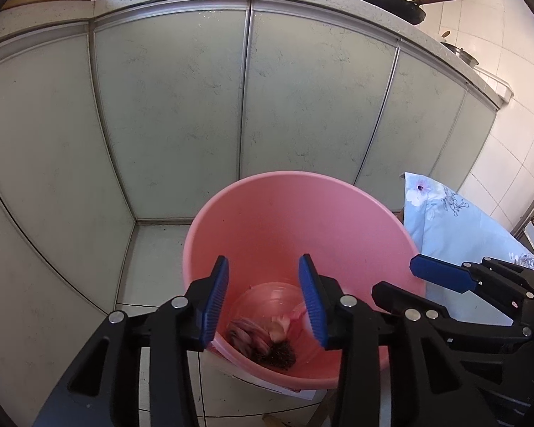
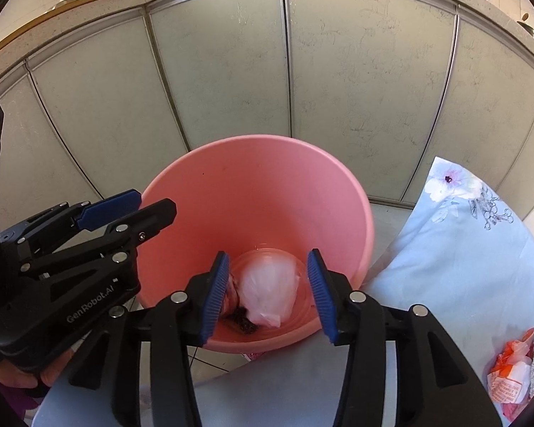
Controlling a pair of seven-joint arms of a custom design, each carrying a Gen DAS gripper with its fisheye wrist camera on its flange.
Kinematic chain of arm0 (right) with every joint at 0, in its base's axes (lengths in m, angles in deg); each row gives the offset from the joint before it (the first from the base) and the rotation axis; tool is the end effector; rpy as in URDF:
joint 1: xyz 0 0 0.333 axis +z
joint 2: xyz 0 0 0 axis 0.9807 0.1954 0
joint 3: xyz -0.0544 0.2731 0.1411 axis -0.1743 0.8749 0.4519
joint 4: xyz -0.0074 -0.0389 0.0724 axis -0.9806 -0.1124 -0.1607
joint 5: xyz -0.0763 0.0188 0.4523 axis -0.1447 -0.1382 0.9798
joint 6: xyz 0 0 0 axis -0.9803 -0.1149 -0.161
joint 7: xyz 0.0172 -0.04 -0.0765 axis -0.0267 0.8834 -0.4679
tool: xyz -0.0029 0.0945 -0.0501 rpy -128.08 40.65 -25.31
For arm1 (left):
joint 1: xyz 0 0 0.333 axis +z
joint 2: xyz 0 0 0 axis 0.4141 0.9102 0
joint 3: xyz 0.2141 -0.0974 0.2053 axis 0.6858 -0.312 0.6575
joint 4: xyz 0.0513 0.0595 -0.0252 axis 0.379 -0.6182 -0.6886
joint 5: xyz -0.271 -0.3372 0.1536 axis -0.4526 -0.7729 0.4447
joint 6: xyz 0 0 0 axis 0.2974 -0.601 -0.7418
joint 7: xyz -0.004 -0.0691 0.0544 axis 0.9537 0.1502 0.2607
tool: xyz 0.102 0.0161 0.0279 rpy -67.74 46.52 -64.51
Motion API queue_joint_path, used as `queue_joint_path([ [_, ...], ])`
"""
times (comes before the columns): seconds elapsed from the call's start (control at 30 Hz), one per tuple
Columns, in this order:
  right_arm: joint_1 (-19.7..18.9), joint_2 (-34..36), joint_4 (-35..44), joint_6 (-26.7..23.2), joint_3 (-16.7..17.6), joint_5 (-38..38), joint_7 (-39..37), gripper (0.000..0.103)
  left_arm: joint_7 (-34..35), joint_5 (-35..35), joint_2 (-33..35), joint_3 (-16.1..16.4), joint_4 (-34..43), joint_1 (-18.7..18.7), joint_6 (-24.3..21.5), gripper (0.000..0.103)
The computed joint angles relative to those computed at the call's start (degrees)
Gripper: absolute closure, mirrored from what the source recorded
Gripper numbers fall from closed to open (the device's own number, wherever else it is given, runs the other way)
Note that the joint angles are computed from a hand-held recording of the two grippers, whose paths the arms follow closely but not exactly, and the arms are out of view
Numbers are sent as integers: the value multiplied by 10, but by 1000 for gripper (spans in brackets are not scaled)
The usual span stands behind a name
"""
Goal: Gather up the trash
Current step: 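Open both tools to drop the wrapper and bag into the bucket, then move both open tools back over the trash on the table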
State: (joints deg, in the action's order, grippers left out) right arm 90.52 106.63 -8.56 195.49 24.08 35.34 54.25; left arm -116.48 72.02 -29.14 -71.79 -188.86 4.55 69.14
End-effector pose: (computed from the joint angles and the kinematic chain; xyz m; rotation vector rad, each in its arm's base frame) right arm 0.7588 0.3138 0.2750 -2.3837 0.5604 -0.0549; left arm 0.6155 -0.2765 0.2660 -2.2192 0.9108 -0.5058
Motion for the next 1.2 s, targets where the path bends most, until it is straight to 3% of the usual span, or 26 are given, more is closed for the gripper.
queue_joint_path([
  [0.57,-53,-82,-87,15,19,109,-89,56,24,28,-28,-17,13,-17,-51,60],
  [0.97,-88,-159,-170,31,-2,224,-177,56,85,53,3,-27,91,-55,-80,60],
  [1.2,-98,-199,-216,53,-25,278,-217,56,118,71,36,-21,146,-81,-53,60],
])
